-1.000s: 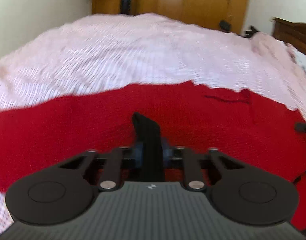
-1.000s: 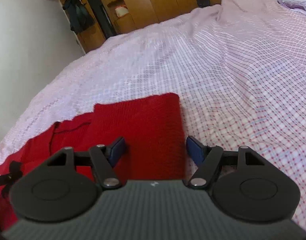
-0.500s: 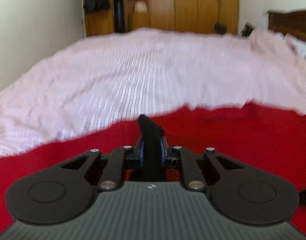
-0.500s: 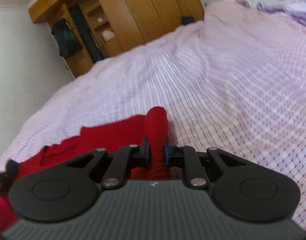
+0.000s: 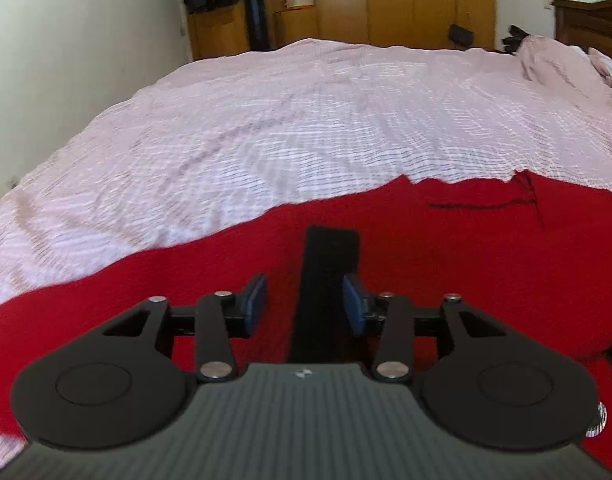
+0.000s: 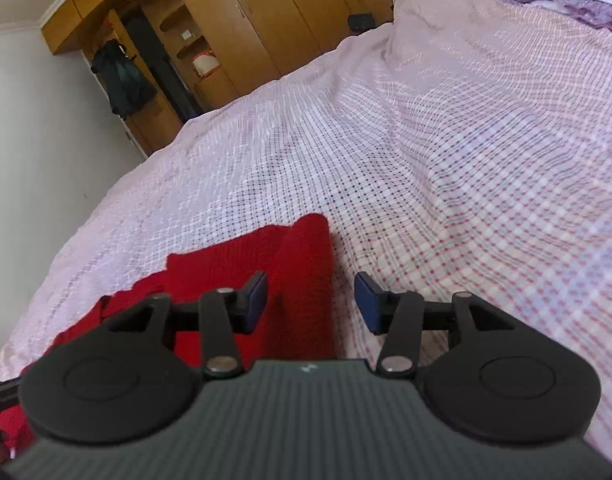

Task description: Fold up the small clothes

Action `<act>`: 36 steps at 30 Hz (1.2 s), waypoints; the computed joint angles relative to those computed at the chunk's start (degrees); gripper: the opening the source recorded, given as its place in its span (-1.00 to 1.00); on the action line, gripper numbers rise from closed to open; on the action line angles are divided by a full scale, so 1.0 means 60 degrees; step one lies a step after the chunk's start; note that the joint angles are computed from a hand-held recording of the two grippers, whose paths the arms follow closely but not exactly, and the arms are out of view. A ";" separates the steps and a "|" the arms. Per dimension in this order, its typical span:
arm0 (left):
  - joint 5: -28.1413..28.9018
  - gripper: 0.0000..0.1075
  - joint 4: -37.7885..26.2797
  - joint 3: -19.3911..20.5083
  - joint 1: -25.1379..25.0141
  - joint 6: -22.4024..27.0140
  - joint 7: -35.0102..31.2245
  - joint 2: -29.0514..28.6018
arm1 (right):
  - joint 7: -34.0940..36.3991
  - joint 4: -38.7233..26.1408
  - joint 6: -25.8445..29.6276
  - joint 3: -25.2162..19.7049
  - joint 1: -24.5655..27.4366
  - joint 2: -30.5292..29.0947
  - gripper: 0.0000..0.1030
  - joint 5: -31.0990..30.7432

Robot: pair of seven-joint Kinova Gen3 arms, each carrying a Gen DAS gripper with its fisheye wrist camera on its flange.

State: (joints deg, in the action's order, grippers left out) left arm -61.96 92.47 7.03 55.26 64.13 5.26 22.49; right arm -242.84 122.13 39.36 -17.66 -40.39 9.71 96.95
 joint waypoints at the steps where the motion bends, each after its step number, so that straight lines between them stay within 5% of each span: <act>1: 0.0095 -0.05 0.0139 0.0020 0.0057 0.0084 0.0136 -0.0151 | 0.0171 0.0068 0.0039 -0.0055 -0.0065 -0.0166 0.00 -0.0229; 11: 0.1190 -0.05 0.1159 0.0773 -0.0107 0.1476 0.1698 -0.1558 | 0.2767 0.0372 0.1279 -0.0930 -0.1308 -0.1753 0.03 -0.2853; 20: 0.2364 0.01 0.2129 0.1879 -0.0283 0.2736 0.2597 -0.2663 | 0.3477 0.0179 0.1697 -0.1682 -0.1952 -0.2085 0.18 -0.4371; 28: 0.2986 0.07 0.3339 0.2686 -0.0803 0.3044 0.3740 -0.3785 | 0.3550 -0.0338 0.2771 -0.2087 -0.3178 -0.1442 0.17 -0.4730; 36: 0.3050 0.14 0.4655 0.2905 -0.2161 0.2284 0.4624 -0.4936 | 0.3307 -0.0972 0.3629 -0.1801 -0.4267 -0.0602 0.16 -0.4980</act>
